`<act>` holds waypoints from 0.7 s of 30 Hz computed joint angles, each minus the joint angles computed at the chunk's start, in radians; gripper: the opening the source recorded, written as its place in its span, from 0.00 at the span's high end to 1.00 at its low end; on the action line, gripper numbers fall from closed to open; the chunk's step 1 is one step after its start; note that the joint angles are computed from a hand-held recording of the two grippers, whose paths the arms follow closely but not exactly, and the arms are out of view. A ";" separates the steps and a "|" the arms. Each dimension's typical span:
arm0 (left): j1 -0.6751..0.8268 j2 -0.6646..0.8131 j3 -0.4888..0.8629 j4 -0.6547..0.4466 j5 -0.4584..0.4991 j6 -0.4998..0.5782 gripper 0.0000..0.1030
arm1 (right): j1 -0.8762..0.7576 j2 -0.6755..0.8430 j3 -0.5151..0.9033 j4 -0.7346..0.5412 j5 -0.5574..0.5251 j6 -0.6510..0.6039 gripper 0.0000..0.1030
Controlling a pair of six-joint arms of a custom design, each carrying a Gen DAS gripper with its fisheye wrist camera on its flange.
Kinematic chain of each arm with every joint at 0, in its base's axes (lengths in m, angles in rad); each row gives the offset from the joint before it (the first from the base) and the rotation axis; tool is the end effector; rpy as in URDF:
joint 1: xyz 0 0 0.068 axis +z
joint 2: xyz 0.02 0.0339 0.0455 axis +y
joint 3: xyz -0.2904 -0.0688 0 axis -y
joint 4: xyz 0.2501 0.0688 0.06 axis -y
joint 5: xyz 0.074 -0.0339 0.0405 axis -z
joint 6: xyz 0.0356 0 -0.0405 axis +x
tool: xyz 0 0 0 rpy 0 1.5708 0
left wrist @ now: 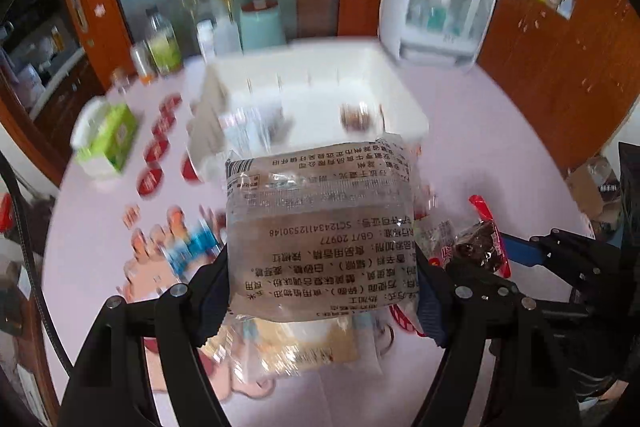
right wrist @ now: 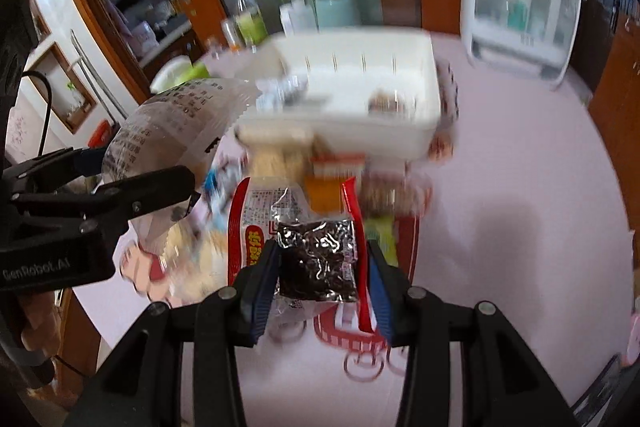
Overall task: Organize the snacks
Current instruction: 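Lift both packs over the tray and release them inside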
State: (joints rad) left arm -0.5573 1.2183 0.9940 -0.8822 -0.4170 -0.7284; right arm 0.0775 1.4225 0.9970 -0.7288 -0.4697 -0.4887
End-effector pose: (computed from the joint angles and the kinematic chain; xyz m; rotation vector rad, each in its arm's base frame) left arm 0.1983 -0.1066 0.2936 -0.3417 2.5061 0.0698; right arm 0.2704 0.0372 0.2554 -0.8524 2.4595 0.4968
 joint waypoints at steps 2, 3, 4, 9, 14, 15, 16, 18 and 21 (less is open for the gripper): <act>0.040 -0.022 0.065 -0.030 -0.025 0.060 0.26 | 0.025 -0.004 0.071 -0.001 0.000 0.043 0.59; 0.064 -0.027 0.097 -0.039 -0.033 0.091 0.26 | 0.038 -0.004 0.102 -0.001 0.009 0.062 0.59; 0.092 -0.033 0.126 -0.042 -0.036 0.127 0.26 | 0.053 -0.002 0.137 0.003 0.020 0.087 0.59; 0.207 -0.010 0.280 -0.037 -0.049 0.286 0.26 | 0.121 0.042 0.328 0.031 0.073 0.209 0.59; 0.333 0.063 0.447 -0.009 -0.002 0.404 0.26 | 0.179 0.148 0.550 0.038 0.118 0.317 0.58; 0.366 0.079 0.473 0.000 0.019 0.423 0.26 | 0.192 0.177 0.600 0.042 0.138 0.335 0.58; 0.385 0.095 0.497 0.005 0.030 0.432 0.26 | 0.207 0.200 0.637 0.044 0.155 0.345 0.58; 0.428 0.134 0.544 0.016 0.057 0.447 0.26 | 0.220 0.239 0.697 0.041 0.176 0.371 0.58; 0.488 0.194 0.582 0.054 0.090 0.469 0.26 | 0.237 0.308 0.782 0.036 0.206 0.419 0.58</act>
State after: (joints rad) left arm -0.0694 1.4123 1.5762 -0.8283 -0.3266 -0.2595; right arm 0.3143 1.7305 1.7788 -0.6928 -0.2638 -0.0696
